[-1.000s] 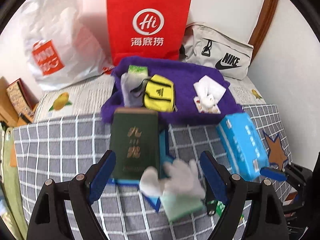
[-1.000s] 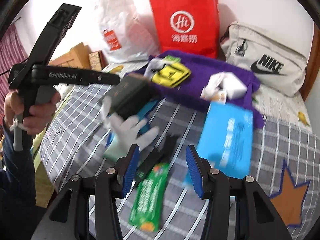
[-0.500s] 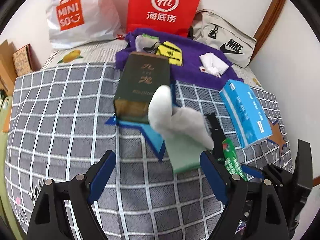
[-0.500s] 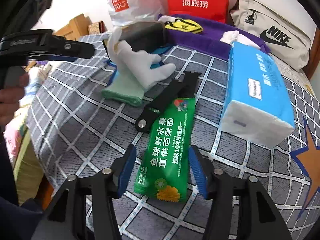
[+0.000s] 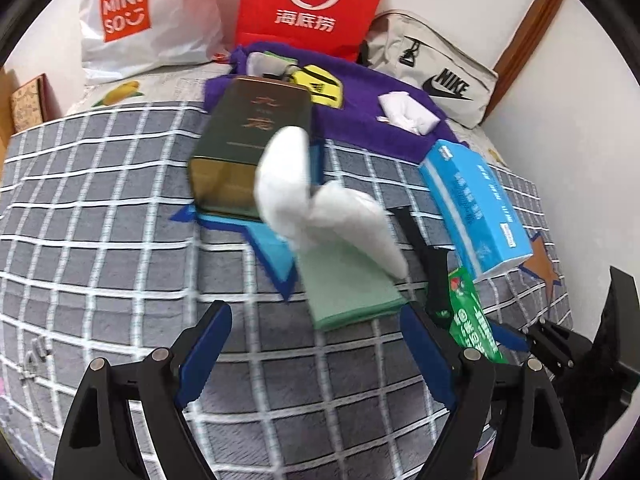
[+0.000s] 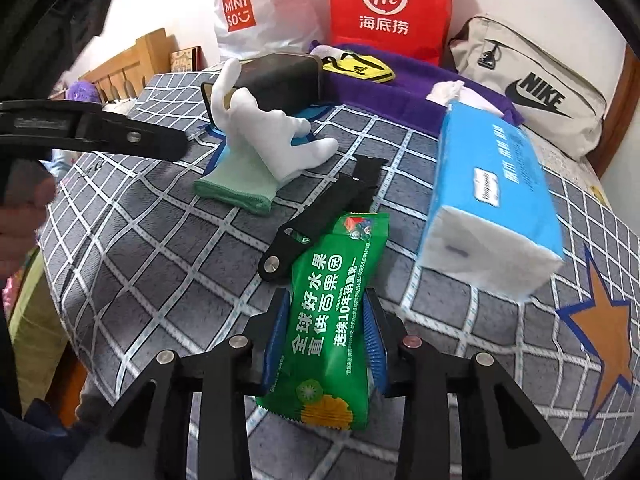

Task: Organize soft objects
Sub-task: 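Move the right gripper to the green fruit-snack packet while the left gripper reaches the black watch strap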

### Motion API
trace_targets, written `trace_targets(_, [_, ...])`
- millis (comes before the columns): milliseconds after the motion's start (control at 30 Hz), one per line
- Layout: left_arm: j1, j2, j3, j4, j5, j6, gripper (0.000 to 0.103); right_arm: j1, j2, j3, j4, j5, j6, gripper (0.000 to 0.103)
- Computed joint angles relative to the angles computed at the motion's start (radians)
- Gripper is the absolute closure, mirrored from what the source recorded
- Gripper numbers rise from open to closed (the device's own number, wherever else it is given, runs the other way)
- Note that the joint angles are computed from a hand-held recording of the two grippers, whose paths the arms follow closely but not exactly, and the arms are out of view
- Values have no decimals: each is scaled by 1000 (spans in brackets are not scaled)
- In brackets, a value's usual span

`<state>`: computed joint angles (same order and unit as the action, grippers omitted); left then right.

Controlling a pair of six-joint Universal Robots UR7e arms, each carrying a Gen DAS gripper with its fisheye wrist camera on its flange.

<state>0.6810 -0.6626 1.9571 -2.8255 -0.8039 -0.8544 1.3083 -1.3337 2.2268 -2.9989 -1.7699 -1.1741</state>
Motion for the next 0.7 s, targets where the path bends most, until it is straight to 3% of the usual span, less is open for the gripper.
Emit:
trace_targets(167, [19,63,-80,24,7,37,18,-9,-32,-2,18,36,34,67])
trace_targets(333, [23,97,-136,81,3,51,18,-13,-58,21,-6,63,-17,67])
trace_targets(600, [5,81,-75,-120,-129,154,18,-19,-61,16,29,74,7,67])
trace_targets(700, [10,96,-87,-118,-148,156,19,-19,-53,18,41,88,10,67])
